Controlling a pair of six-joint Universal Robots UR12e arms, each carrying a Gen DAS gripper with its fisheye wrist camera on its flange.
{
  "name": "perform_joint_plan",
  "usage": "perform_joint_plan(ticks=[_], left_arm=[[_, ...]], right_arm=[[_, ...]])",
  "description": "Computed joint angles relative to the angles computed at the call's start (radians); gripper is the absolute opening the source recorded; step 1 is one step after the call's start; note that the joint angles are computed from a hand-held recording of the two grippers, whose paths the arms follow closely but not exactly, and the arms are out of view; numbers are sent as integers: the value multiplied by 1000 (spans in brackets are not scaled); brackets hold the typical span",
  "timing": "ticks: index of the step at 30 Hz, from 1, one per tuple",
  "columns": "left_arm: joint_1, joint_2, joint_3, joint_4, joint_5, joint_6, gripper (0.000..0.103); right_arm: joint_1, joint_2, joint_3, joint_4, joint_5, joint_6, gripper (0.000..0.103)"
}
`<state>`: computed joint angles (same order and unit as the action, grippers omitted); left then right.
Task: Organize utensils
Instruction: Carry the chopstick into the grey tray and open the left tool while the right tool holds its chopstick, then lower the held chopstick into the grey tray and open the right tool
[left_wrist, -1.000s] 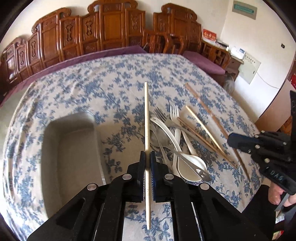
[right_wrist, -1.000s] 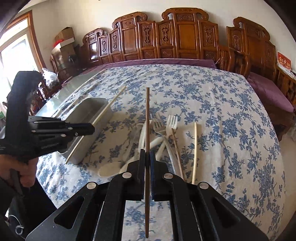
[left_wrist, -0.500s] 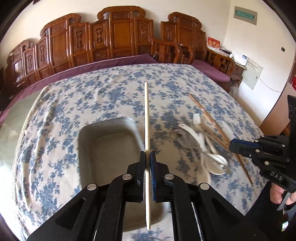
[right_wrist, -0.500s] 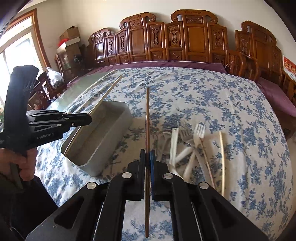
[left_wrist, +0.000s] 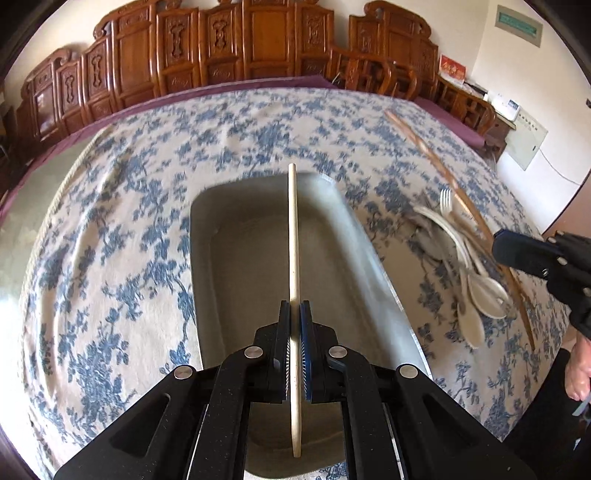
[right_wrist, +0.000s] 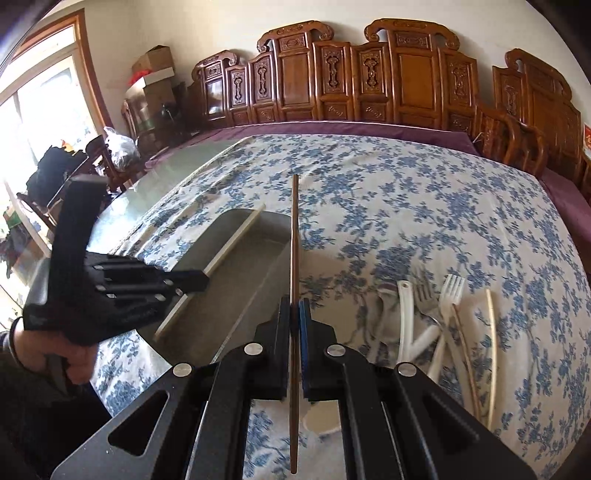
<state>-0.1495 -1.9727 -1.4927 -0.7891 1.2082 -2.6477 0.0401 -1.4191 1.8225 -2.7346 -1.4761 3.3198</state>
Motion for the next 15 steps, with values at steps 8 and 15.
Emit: perform_joint_plan(ticks=[8,15], left_arm=[[-3,-10,9,-12,16,-16,5],[11,2,0,28,5,-38,13]], right_arm=[[15,23,-29,7,-1,12,6],[27,40,-51,23,-13,36,6]])
